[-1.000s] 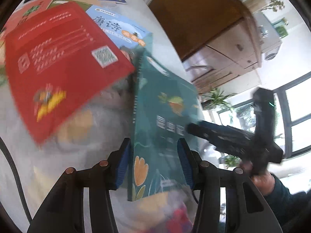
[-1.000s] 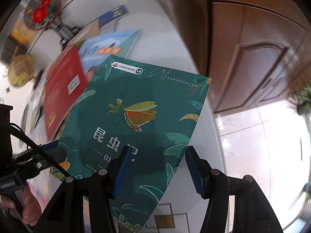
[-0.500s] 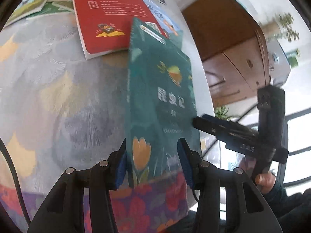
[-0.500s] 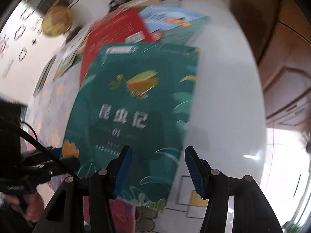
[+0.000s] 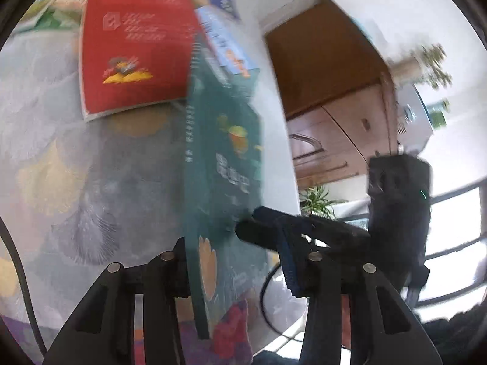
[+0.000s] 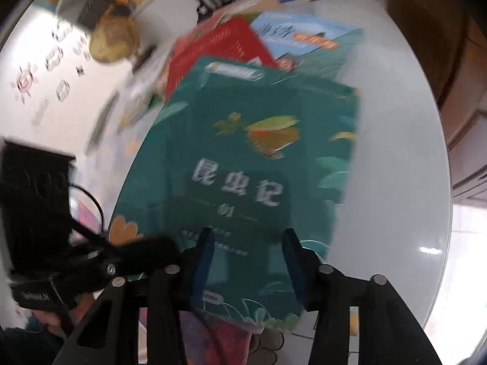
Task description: Organize books
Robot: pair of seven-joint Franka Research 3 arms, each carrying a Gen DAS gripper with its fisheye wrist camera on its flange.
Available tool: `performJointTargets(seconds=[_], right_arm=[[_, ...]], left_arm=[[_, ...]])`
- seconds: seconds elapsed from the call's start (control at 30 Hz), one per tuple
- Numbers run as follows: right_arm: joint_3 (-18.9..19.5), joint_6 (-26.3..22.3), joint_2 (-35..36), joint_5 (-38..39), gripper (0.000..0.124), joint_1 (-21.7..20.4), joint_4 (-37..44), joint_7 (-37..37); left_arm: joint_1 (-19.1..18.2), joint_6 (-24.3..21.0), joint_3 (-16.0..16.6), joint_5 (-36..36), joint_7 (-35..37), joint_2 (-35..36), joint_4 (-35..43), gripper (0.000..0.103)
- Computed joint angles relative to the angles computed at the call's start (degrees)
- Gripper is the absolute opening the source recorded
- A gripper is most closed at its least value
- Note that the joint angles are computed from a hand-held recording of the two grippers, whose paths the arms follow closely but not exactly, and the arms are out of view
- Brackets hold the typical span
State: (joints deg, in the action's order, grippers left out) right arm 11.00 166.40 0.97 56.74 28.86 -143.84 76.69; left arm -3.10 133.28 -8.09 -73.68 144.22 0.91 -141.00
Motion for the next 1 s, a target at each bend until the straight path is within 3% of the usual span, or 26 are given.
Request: performJointTargets(seconds=[0.07, 0.27, 0.4, 0.53, 0.63, 0.77, 0.9, 1.0], right_arm=[[-0.06, -0.03, 0.24, -0.73, 0.045, -0.05, -0.26, 0.98], [-2.43, -4.18, -3.92, 24.41, 0.055, -1.75, -4.66, -14.58], [-3.52, -5.83, -5.10, 38.45, 0.055, -2.93, -5.87, -23.99], [-2.12, 2.34, -4.68, 31.37, 0.055, -2.54, -5.59, -17.30], [-2.52, 4.39, -0.96, 27.28, 0.061, -2.98, -2.41, -16.16], [-2.97, 2.15, 0.74, 21.59, 0.064, -4.42, -0.63, -15.19], [-2.73, -2.97, -0.17, 34.53, 0.064, -4.99, 0.54, -29.04], [-1.94, -3.78, 1.71, 33.84, 0.064, -4.08, 3.07, -29.11]], left_arm=[[1.03, -2.10, 0.71, -2.38, -0.42, 2.55, 1.44, 0.033], [4.18, -8.76, 0.70, -2.55, -3.31, 7.02, 4.97, 0.032], [3.80, -6.56, -0.83, 1.12, -4.45, 7.77, 5.82, 0.032], [3.90, -6.55, -1.46, 1.55, -4.46, 8.22, 6.02, 0.032], [3.84, -6.39, -1.89, 2.04, -4.23, 8.98, 6.47, 0.032], [4.42, -7.40, -1.74, 1.94, -2.24, 6.88, 4.92, 0.032], [4.57, -8.37, -0.59, 1.57, -0.53, 3.15, 1.67, 0.032], [5.04, -8.31, 1.09, 0.32, -0.86, 0.27, -1.42, 0.032]])
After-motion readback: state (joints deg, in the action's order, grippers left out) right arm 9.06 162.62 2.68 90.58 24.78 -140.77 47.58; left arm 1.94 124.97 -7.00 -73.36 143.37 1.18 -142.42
